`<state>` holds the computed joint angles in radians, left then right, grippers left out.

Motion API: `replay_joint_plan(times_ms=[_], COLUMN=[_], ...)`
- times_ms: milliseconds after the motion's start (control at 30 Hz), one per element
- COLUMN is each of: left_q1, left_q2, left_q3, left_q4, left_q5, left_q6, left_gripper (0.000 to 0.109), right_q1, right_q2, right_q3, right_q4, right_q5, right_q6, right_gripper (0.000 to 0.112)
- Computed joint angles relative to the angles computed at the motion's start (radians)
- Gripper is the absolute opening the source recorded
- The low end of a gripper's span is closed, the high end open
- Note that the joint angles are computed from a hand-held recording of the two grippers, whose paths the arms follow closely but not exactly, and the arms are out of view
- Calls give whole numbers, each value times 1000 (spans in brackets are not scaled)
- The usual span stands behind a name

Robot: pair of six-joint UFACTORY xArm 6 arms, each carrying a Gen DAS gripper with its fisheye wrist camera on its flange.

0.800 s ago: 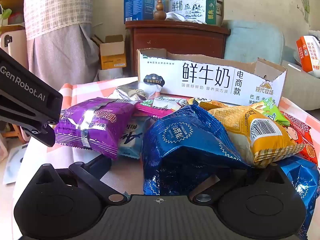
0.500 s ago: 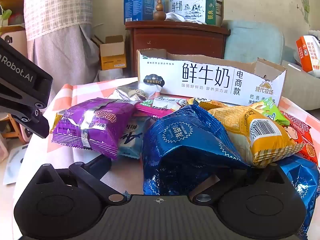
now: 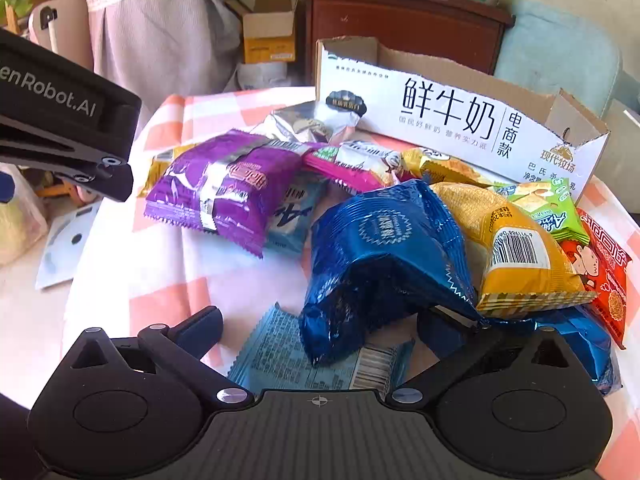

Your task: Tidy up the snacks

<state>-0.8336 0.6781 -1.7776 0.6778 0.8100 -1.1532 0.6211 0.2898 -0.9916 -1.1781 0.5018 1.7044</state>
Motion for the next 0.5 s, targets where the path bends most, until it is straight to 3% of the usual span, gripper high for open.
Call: replay_joint_plan(times_ms=[200, 300, 500], left_q1=[-7, -17, -28], left_q2=[-30, -34, -62], left_q3=[47, 54, 96], left_q4=[-16, 1, 2], left_q5=[-22, -3, -13], left_q6=[5, -5, -11], left_gripper=[98, 98, 98], right_q1=[56, 44, 27], right_q2=[-83, -142, -225], right_q3=[62, 117, 165], right_q4=[209, 229, 323], right_q5=[74, 31, 61], right_q6=[-227, -231, -289], right_gripper=[103, 103, 103])
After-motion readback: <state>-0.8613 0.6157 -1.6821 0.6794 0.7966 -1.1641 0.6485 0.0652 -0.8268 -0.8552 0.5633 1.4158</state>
